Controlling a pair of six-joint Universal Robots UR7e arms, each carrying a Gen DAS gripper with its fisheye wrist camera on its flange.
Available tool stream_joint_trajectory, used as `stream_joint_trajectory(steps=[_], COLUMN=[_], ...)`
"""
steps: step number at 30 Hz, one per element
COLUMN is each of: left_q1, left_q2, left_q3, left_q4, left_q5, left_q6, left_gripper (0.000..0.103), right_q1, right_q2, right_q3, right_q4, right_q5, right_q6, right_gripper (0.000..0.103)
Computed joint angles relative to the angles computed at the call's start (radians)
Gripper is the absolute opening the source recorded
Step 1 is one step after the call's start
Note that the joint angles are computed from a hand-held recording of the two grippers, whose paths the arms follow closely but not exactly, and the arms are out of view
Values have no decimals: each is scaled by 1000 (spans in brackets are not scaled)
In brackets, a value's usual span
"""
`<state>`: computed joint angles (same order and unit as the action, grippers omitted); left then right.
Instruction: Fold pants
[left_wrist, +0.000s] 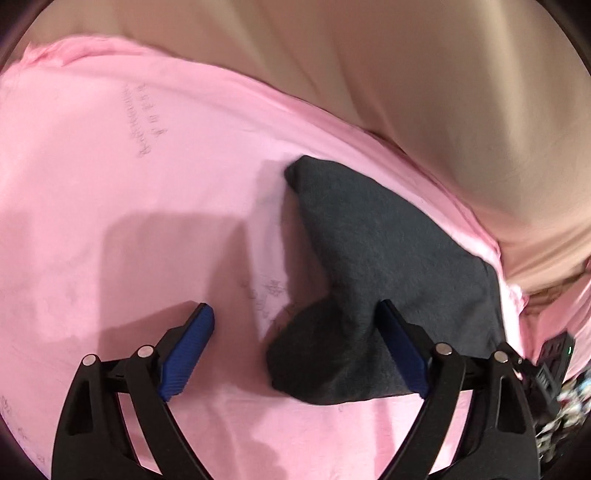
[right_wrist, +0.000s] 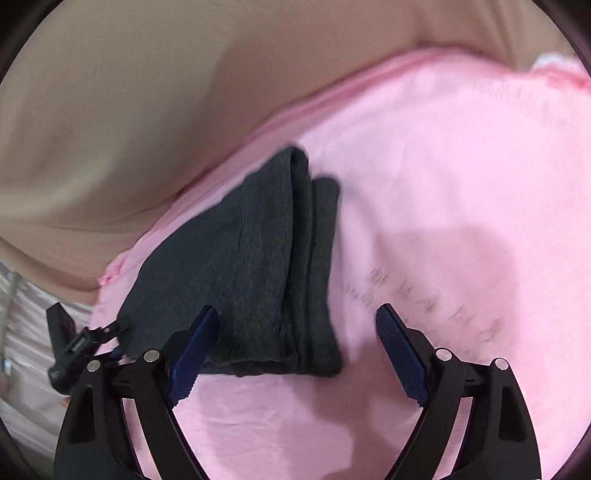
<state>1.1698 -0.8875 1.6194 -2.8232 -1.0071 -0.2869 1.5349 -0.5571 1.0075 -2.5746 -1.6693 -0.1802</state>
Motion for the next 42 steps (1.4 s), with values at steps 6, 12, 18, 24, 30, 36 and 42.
stream_joint_trajectory(steps=[6,12,18,24,30,36,42], left_q1=[15,101,15,-40,67,29,-16], left_q2=[-32,-81,-149,-48,131,-22,-175], left_q3=[-52,-42,5,-126,-356,-179,140], left_q4=[172,330,295,218,303,198,112], left_q5=[-131,-349,-184,-21,-22,-32,-58], left_q6=[-74,-146,-118,5,27,71,12], left_gripper=[17,20,19,33,23,24,46], right_q1=[27,-22,18,107,63,64,66], right_q2=[-57,-127,-206,-58,162,-55,-187], right_q3=[36,160,285,57,-296,42,325], right_q4=[48,57,-162,-120,14,-96,-222], right_q5=[42,30,-77,-149,-229,-116,-129], right_q6=[-57,-46,-100,-280,-231,-244,-308], right_gripper=[30,33,43,27,20,23,23])
